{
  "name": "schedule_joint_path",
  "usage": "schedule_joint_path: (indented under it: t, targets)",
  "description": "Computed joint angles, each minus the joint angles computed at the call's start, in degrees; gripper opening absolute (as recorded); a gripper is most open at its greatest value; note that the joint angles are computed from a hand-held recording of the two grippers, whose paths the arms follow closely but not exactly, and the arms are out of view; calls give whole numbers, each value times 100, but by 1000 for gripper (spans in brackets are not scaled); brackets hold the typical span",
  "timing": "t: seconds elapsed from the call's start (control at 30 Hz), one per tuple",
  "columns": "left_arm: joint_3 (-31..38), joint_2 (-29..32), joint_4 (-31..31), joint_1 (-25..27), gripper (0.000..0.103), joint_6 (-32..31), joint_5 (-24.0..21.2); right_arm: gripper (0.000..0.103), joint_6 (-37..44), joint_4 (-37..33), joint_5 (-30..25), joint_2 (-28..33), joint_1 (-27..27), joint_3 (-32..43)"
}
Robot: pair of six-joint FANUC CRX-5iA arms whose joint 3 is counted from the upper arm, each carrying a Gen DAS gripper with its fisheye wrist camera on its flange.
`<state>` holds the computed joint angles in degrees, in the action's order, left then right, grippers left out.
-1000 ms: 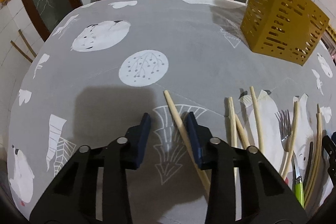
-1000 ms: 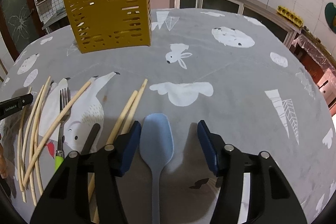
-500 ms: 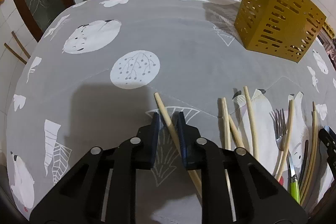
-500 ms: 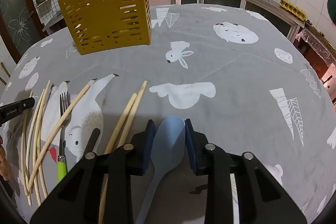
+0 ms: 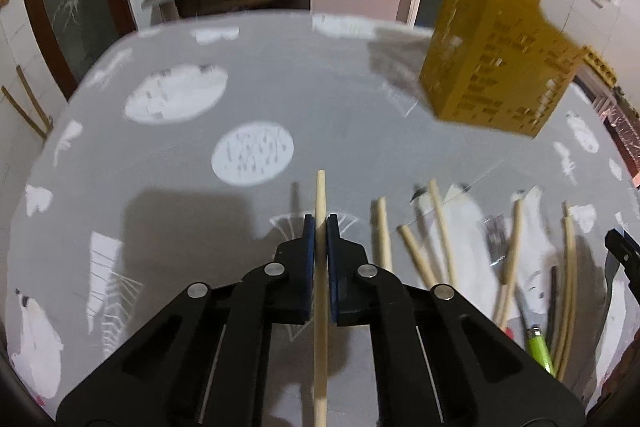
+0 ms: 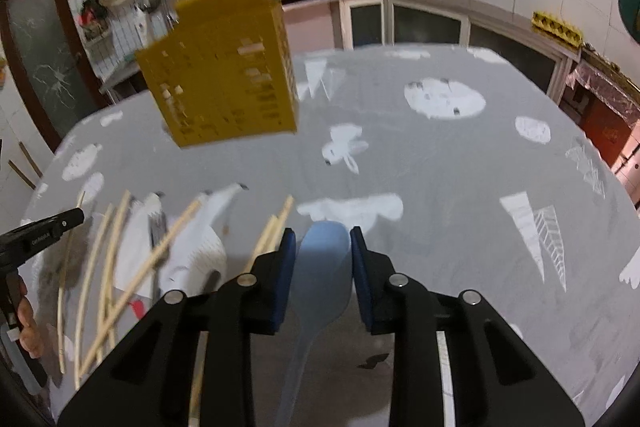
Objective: Organize utensils
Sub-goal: 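Lift the chopstick with the left gripper while the right gripper carries the spoon toward the yellow caddy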
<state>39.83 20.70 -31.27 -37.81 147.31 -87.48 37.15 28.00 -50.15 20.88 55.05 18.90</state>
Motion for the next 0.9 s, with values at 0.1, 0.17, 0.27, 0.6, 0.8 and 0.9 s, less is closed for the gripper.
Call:
schedule_joint_path:
  t: [0.1,0.17,0.27,0.6,0.8,0.9]
  targets:
    - [68,-120,-405,-227,5,65,75,28,-193,348,299,-146,21,-220]
    - [105,-210,-681,-381,5,138,162,28,-348,594,588,-273,16,-419]
    - [132,-341,-1097,-628,5,243,355,28,-820,1209,1110,-497,-4,-838]
    - [314,-502,-2300,-1316,5,358,816,27,-2588,3423,2108,-919,-223,-1709]
    - [433,-496,-2647,-1403,5,366,1008,6,-2744,3721,2288,-848,-337,-1566]
    - [494,-451,-2539,-1285,5,286,1147,3,-2535,3590,2291,-710,-366,-1348]
